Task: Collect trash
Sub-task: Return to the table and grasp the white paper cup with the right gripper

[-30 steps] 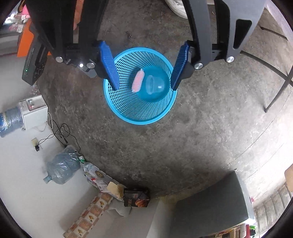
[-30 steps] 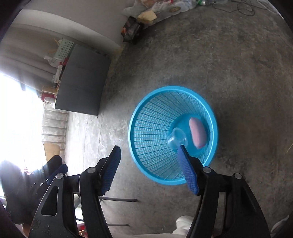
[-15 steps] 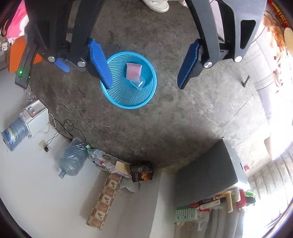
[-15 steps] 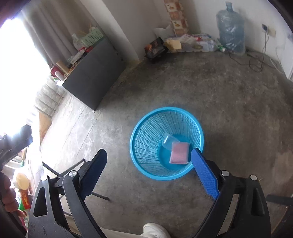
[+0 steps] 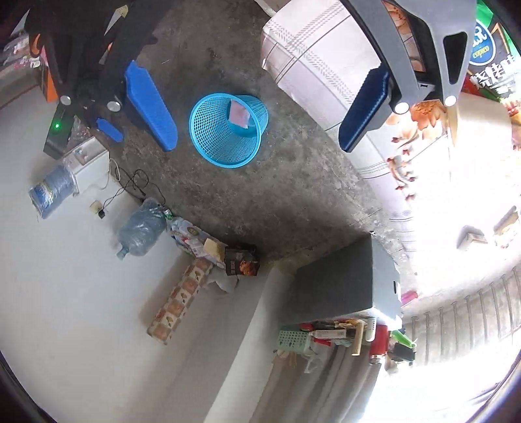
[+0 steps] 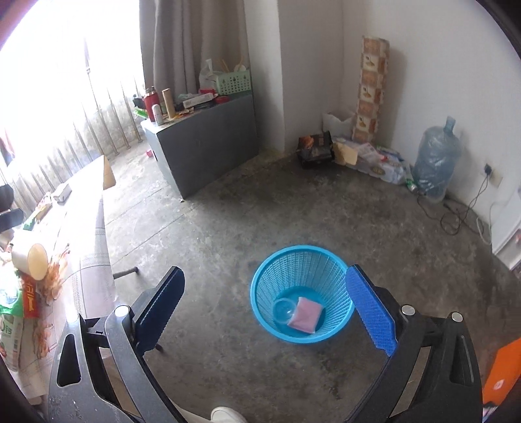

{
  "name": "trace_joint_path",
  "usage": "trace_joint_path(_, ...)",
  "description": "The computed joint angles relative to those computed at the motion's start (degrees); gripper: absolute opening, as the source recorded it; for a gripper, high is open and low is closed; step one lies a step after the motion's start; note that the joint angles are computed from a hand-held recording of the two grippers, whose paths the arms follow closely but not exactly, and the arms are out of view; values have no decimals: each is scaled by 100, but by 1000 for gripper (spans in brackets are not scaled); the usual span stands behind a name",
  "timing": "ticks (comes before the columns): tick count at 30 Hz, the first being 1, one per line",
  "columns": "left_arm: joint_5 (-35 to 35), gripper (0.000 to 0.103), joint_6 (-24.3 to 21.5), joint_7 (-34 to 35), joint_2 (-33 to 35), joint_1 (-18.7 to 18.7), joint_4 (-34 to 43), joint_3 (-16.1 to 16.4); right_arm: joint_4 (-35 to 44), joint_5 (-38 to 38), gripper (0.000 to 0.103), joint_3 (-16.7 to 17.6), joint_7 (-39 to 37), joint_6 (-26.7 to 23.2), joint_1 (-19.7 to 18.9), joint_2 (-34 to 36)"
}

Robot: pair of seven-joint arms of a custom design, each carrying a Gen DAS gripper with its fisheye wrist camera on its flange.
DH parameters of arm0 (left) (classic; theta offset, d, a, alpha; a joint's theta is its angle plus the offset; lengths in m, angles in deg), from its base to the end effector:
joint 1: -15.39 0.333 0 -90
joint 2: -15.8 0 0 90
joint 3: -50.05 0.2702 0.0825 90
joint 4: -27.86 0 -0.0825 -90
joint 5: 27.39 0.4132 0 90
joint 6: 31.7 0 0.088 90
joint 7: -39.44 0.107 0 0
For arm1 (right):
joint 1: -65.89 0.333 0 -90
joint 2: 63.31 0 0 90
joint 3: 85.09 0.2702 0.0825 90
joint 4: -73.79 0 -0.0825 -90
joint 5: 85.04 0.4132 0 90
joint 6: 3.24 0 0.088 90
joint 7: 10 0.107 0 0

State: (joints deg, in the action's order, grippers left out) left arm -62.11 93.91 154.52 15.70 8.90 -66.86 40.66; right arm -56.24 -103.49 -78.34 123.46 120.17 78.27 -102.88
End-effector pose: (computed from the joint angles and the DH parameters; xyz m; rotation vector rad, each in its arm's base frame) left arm 0.6019 -0.1925 0.6122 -1.4805 2.4754 -1.1797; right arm 0.4150 0.1415 0.6318 -1.5152 2.1199 -0.6961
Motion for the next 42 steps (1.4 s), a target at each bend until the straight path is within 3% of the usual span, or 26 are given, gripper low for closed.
trace_joint_path(11, -619, 97, -73, 189, -640, 593, -414, 585, 762, -248, 95, 277, -584, 401, 339, 573)
trace_joint_path(15, -876, 97, 27, 378, -777, 792, -558, 797, 1169, -8, 95, 178, -1159, 710, 618, 986)
trace_joint_path(19, -1057, 97, -280, 198, -680, 1103, -401, 1036, 1352, 1113, 95, -253, -1973, 1350, 1099, 1286)
trace_joint_path(23, -897, 97, -333, -26, -552, 1436, -267, 1138, 1898, 2126, 95, -385, -2275, 1330, 1303, 1858)
trace_joint_path(27, -836, 97, -371, -114, -372, 1682, -84, 1185, 2295, 3609, 95, -605, -2786, 1205, 1487, 2367)
trace_joint_path(38, -573, 97, -509, -171, 456, 1844, 863, 875, 3149, 6545, 74, -400, -3531, 859, 1321, 3498)
trace_joint_path(42, -173, 93, -734, -564, 995, 1802, 1495, 705, 3530, 7152, 67, -219, -3558, 706, 1092, 3981)
